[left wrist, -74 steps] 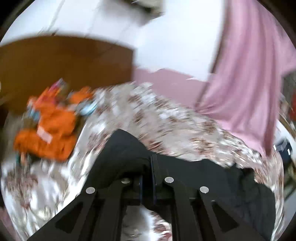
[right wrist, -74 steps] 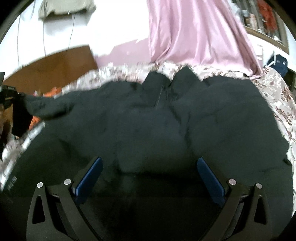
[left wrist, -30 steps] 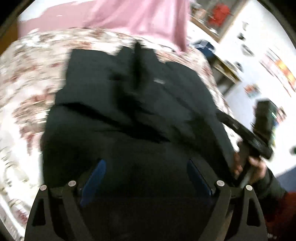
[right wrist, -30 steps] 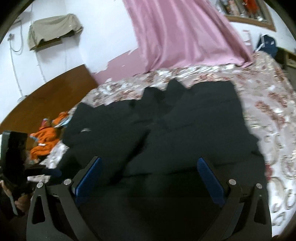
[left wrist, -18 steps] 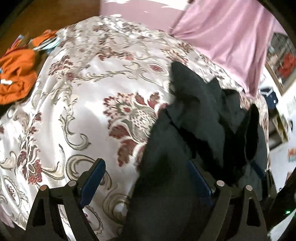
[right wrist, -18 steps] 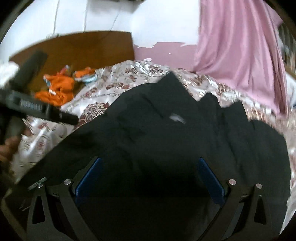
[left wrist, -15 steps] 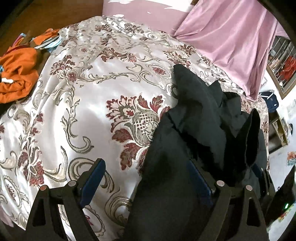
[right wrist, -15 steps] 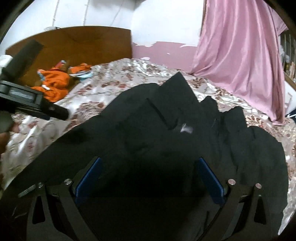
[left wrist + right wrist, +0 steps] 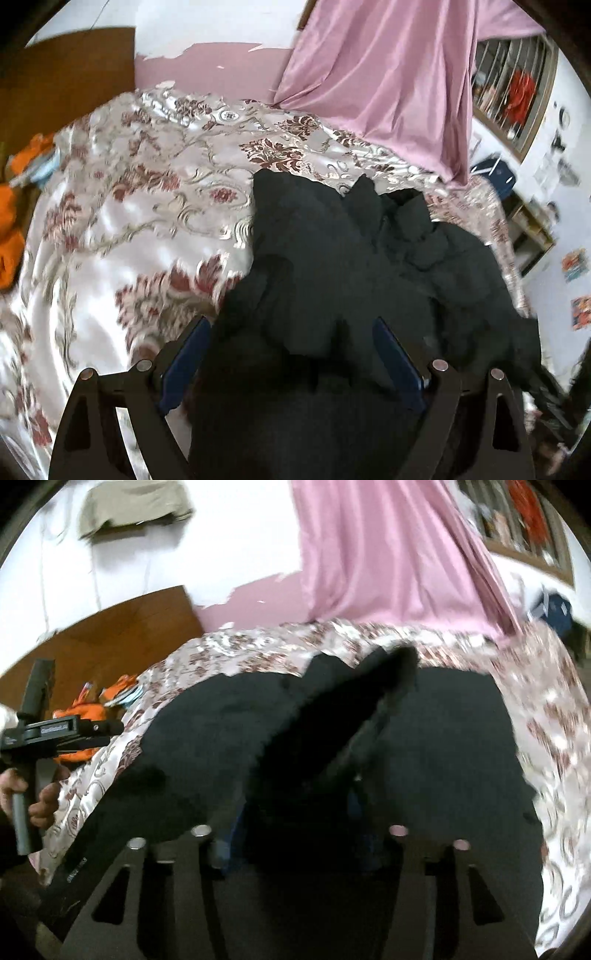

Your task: Fold large clothes

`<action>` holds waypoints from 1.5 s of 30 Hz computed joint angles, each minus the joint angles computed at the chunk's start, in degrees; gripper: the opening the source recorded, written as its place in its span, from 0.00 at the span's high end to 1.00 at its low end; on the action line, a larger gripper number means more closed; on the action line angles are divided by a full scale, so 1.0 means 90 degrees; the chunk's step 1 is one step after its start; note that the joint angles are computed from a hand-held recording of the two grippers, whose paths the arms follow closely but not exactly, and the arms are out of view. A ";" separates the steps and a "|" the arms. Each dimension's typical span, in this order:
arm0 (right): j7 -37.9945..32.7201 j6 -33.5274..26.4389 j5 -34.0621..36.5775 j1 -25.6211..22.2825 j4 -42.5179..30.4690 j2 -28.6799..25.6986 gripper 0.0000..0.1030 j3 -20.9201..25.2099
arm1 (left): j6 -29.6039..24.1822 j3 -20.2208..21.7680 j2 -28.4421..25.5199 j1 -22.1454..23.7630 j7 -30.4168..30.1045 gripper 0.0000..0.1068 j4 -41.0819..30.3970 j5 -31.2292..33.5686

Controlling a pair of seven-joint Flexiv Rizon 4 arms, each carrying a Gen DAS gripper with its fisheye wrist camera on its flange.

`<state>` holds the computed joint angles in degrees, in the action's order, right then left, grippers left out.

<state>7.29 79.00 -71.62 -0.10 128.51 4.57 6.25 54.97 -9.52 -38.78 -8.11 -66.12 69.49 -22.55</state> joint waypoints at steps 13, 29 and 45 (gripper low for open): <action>0.0291 0.0312 -0.0008 -0.0398 0.0236 -0.0293 0.93 -0.0266 | -0.1388 0.0826 -0.1142 -0.0516 -0.1638 0.15 -0.1856 0.1573; -0.2308 -0.1191 0.0963 0.0059 -0.0720 -0.1070 0.92 -0.0589 | -0.0192 0.0602 -0.0737 -0.0469 -0.1411 0.14 -0.1055 0.1639; -0.3825 -0.0457 0.1701 -0.0010 -0.0732 -0.0613 0.47 -0.0349 | -0.0399 -0.0594 -0.0610 -0.0290 0.1783 0.16 -0.0671 0.0143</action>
